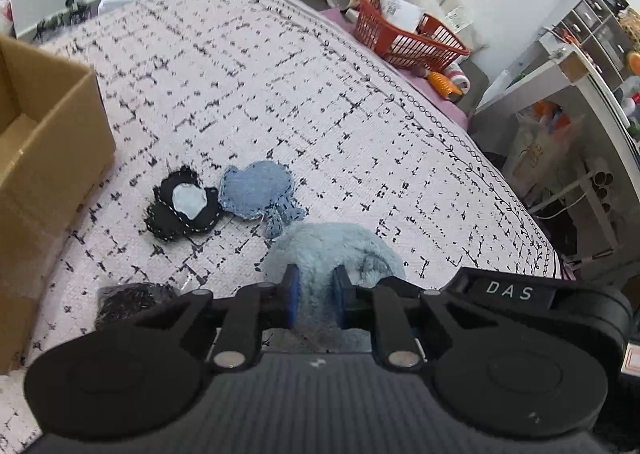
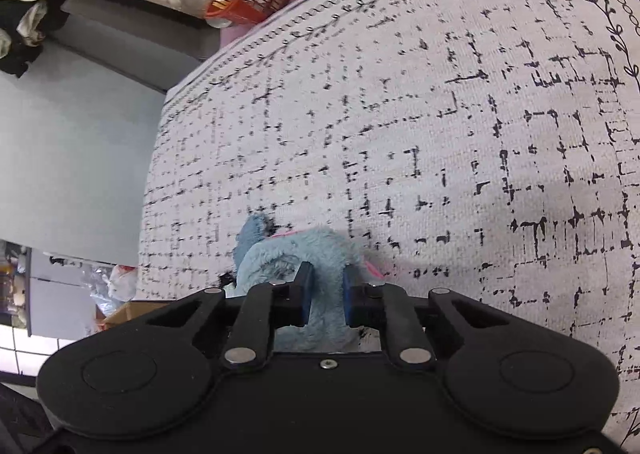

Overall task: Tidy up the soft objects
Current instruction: 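Lift the grey plush mouse with both tools and carry it into the box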

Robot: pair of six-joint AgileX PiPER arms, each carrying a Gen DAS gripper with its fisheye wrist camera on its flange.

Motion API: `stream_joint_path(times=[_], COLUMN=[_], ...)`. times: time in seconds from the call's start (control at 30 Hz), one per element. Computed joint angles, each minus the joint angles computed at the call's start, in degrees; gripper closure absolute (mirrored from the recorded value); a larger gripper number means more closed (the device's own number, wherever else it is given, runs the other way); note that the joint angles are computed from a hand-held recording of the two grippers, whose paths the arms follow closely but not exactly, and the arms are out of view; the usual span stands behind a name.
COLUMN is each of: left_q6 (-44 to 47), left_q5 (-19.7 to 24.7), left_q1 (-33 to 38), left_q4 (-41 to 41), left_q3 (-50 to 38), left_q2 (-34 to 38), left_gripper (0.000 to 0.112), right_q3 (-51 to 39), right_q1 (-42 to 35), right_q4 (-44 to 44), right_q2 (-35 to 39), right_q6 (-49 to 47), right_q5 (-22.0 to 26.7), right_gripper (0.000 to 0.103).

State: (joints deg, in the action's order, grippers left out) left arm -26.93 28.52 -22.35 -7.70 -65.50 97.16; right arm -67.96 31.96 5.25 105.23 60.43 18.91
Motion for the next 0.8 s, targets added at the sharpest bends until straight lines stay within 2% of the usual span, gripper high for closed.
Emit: stream_joint_path(times=[0.27,0.5,0.6,0.8], left_q6=[-6.8,-8.0,-8.3,-6.5], left_q5=[1.7,3.9,4.8,5.8], left_q1=[-0.5,1.0,1.6,3.4], left_q4=[8.2,10.7,11.8,11.6], left_q3=[1.3,1.8,1.7,2.2], left_q2=[-6.1,-10.8,-12.4,-15.4], left_gripper=[0.097,0.097,0.097,0.097], right_q3=[3.9,3.9,3.8,2.8], right_q1=[1.0,2.7,3.9,6.2], right_q4=[8.9,15.8,14.6,5.3], right_q2=[-4.8,-6.6,-7.2,-7.5], right_q6=[-11.1,-20.3,-20.3,-12.9], right_q5=[-5.7,-9.3,-10.6,-12.3], right_gripper=[0.088,0.088,0.088,0.089])
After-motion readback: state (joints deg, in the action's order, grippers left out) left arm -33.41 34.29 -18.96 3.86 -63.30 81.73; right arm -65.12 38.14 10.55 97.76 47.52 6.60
